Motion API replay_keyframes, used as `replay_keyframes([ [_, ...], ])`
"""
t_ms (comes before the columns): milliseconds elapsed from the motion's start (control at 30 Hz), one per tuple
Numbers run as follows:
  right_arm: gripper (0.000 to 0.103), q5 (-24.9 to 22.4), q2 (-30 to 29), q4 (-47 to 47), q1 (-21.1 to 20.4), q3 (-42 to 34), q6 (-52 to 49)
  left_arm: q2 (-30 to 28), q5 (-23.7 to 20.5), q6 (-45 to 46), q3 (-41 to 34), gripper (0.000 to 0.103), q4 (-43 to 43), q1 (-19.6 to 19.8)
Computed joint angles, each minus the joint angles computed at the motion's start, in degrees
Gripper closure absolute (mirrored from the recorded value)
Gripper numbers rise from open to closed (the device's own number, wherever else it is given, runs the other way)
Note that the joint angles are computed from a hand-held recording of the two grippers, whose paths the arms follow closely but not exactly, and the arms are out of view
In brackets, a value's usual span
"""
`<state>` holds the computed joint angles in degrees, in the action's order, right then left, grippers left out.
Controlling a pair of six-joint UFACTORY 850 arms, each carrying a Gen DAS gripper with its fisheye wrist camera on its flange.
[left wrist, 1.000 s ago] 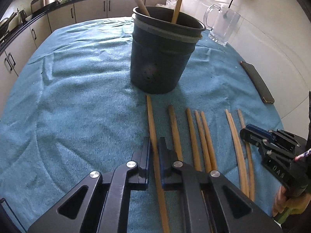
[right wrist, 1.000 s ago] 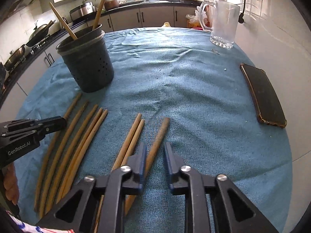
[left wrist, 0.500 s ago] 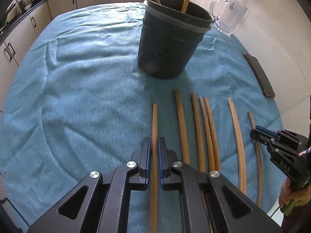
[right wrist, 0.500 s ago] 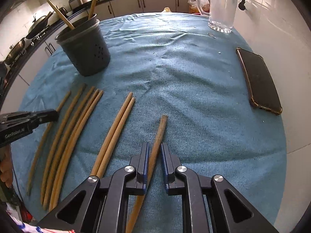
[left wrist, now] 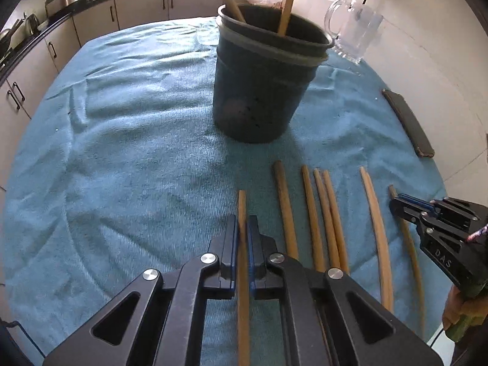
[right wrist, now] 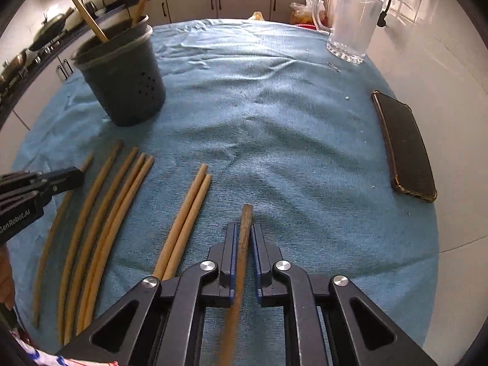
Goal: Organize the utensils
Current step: 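Carry the chopstick upright with the right gripper and release it into the holder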
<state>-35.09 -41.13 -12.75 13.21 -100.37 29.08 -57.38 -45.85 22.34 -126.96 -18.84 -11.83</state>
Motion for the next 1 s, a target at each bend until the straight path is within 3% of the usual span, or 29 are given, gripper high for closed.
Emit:
replay_keyframes([
  [200, 0.095, 10.3, 6.4, -0.7, -0.2, 7.8, 2.9, 8.7, 7.5, 6.7, 11.2, 0.098, -8.5, 1.2],
  [433, 0.095, 17.8, 14.2, -20.9, 1.8, 15.2, 22.2, 18.6, 12.0, 18.8, 24.2, 0.098, -23.2, 3.0],
  [567, 0.095, 19.9, 17.8, -33.7, 3.0, 18.6, 35.5, 24.6, 18.1, 27.2, 31.9, 0.098, -30.1, 3.1],
  [700, 0.095, 21.5, 21.0, -42.8, 3.5, 21.7, 44.8, 30.0, 21.0, 38.0, 38.2, 0.098, -39.0, 3.8],
  [833, 0.095, 22.0, 23.6, -51.7, 4.4, 24.0, 53.3, 34.2, 22.0, 48.2, 43.1, 0.098, -46.9, 4.3],
  [1000, 0.095, 22.0, 26.0, -62.9, 5.5, 26.4, 64.5, 37.7, 20.4, 54.4, 46.6, 0.098, -52.6, 5.2],
])
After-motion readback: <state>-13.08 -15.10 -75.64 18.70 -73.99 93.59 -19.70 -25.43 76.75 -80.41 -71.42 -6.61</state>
